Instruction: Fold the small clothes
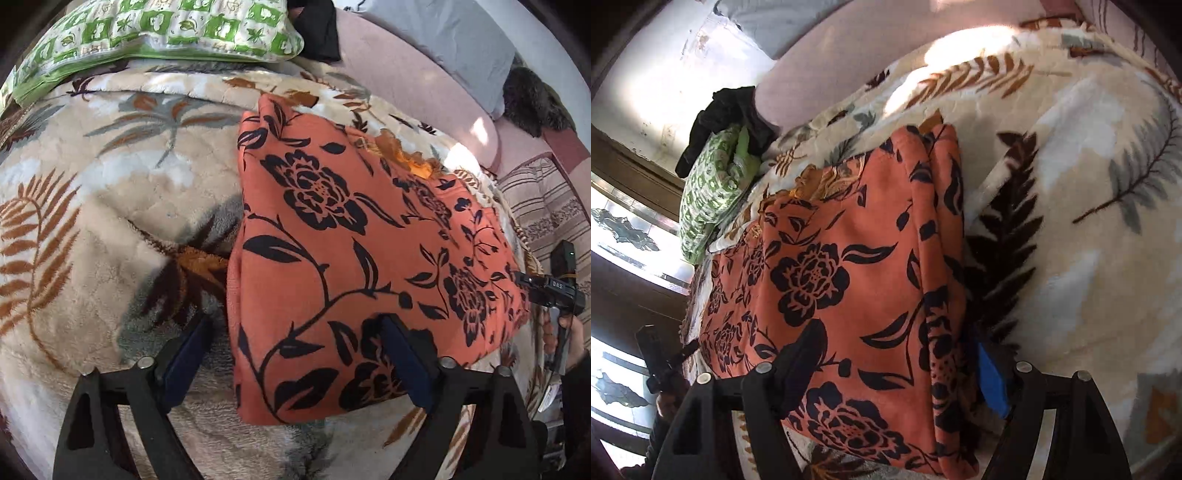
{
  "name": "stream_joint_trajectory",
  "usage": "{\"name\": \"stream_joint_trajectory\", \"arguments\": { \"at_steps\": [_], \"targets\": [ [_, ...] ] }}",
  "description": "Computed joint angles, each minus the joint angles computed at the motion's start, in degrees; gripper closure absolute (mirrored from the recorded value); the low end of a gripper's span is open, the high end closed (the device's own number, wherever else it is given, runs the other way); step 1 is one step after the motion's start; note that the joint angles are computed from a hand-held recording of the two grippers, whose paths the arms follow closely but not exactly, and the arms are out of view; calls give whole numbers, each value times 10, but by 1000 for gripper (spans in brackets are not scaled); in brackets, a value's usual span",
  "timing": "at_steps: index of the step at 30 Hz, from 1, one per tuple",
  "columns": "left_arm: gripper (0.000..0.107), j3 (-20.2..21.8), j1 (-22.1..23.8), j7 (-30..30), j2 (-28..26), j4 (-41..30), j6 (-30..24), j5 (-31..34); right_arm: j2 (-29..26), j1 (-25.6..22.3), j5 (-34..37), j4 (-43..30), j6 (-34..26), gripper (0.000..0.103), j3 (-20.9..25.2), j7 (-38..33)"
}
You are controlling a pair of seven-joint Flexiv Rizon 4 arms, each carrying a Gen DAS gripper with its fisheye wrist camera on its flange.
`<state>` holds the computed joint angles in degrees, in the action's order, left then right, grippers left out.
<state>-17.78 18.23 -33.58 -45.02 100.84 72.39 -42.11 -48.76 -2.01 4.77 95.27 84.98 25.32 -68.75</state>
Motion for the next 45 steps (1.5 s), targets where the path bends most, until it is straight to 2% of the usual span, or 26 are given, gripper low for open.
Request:
{"name": "stream_joint_trajectory", "arguments": {
  "at_steps": [1,2,3,4,7,10,13,15,17,18,19,20,21,22,24,26,28,31,32,34,37,38,39,41,43,45],
  "targets": [
    [69,0,-4,5,1,-1,3,8,10,22,-11,2,-15,51,-26,16],
    [88,3,-3,-18,2,-10,-31,24,18,30,-15,2,-36,66,-33,16],
    [89,22,-17,-41,7,-19,-47,26,26,36,-17,4,-49,78,-38,18],
    [92,31,-27,-43,11,-21,-46,21,34,44,-18,5,-62,81,-47,23],
    [93,-13,1,-3,50,21,-10,-24,63,49,0,15,-66,84,-50,29],
    [93,-57,35,72,109,81,10,-96,112,55,9,51,-50,84,-47,22],
    [93,-87,77,164,193,168,-16,-197,174,56,24,110,-51,84,-37,13],
    [91,-74,84,188,226,215,-44,-227,213,54,50,166,-32,84,-24,6],
    [73,-52,78,195,217,243,-53,-236,230,70,73,224,5,79,-27,18],
    [55,-29,63,186,200,248,-50,-223,223,79,79,248,29,72,-29,22],
    [52,-5,45,160,176,249,-32,-194,207,78,81,263,34,49,-23,23],
    [52,2,39,167,166,252,-15,-202,195,92,94,272,23,36,-35,26],
    [52,-11,48,210,171,254,-23,-247,181,95,70,291,41,33,-41,63],
    [51,-26,53,236,179,257,-8,-286,171,87,76,305,95,33,-28,62],
    [41,-27,40,266,191,244,7,-333,181,90,93,323,162,33,-28,66],
    [37,-36,27,341,193,218,23,-407,205,144,92,335,212,33,-88,70],
    [36,-33,9,385,178,185,36,-437,221,206,85,328,211,33,-165,71],
    [36,3,-13,307,139,139,9,-335,211,275,53,298,183,33,-266,78],
    [36,12,-21,299,127,125,3,-324,203,276,43,281,165,33,-275,81],
    [36,24,-38,298,110,102,2,-320,194,252,38,262,143,33,-255,82],
    [36,44,-65,282,91,77,-3,-303,190,277,-2,276,149,35,-284,116],
    [41,49,-69,275,86,70,-7,-291,193,284,-8,279,145,35,-296,125],
    [53,52,-72,267,80,64,-7,-278,187,278,-14,279,146,35,-297,131],
    [69,61,-81,240,69,54,6,-244,175,283,-30,269,145,38,-309,145],
    [70,54,-74,223,64,51,11,-227,164,286,-53,253,131,48,-321,155],
    [70,43,-65,214,61,51,18,-217,153,298,-79,240,111,49,-344,163]
  ]
}}
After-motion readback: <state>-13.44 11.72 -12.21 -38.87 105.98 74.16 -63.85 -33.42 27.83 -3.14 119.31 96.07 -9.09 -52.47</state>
